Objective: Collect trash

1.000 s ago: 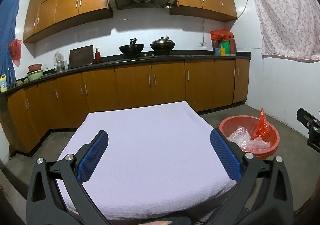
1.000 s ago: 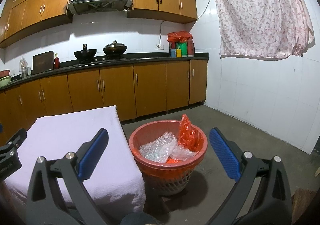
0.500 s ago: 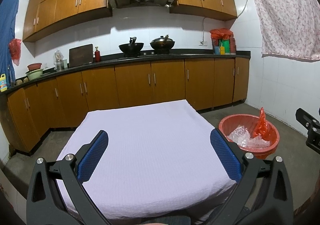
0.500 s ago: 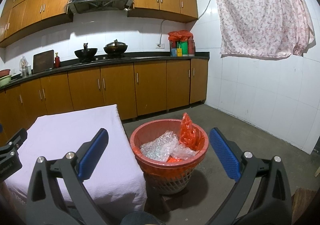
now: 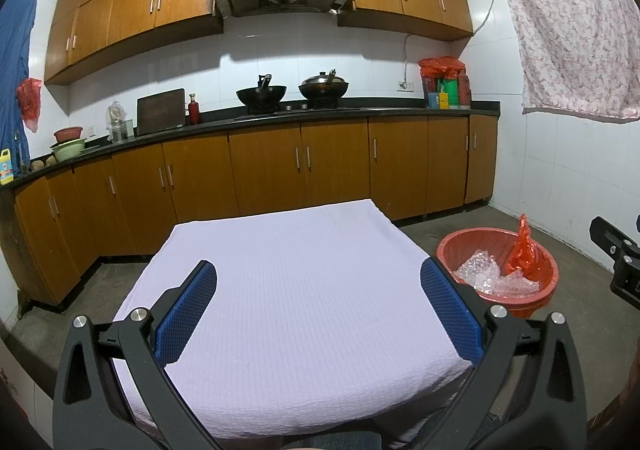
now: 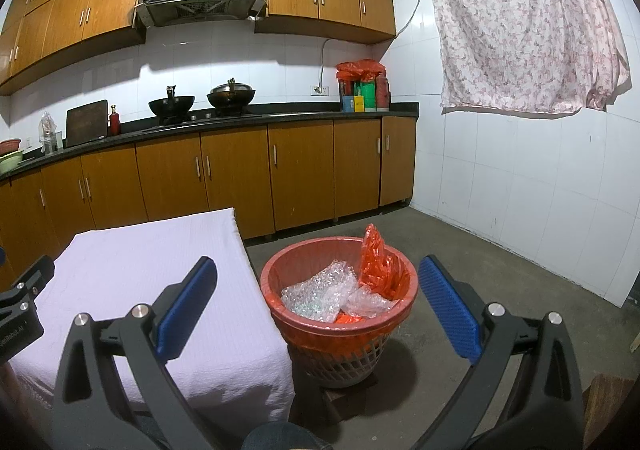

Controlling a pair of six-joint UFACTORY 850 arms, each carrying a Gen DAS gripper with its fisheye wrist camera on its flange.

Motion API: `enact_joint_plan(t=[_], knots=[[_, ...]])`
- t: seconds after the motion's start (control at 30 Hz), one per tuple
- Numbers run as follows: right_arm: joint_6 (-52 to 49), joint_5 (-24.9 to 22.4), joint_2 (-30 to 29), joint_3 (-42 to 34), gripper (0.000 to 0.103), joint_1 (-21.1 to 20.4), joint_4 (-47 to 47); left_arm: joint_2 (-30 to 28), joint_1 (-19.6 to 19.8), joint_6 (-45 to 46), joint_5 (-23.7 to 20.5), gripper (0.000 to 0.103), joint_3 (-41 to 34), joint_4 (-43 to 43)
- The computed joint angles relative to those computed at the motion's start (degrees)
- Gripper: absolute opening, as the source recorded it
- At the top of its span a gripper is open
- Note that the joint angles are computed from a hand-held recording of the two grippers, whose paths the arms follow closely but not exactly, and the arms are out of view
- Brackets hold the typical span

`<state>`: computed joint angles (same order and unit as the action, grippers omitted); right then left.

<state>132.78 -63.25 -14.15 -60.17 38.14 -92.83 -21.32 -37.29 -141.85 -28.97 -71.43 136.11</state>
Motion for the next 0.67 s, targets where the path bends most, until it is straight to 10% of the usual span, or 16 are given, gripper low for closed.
enact_joint_plan(t=[0.67], knots=[[1.6, 0.3, -1.0, 0.2, 0.099, 0.2, -0.3, 0.0, 0.5, -1.2, 0.3, 0.101, 0.4, 0.8]])
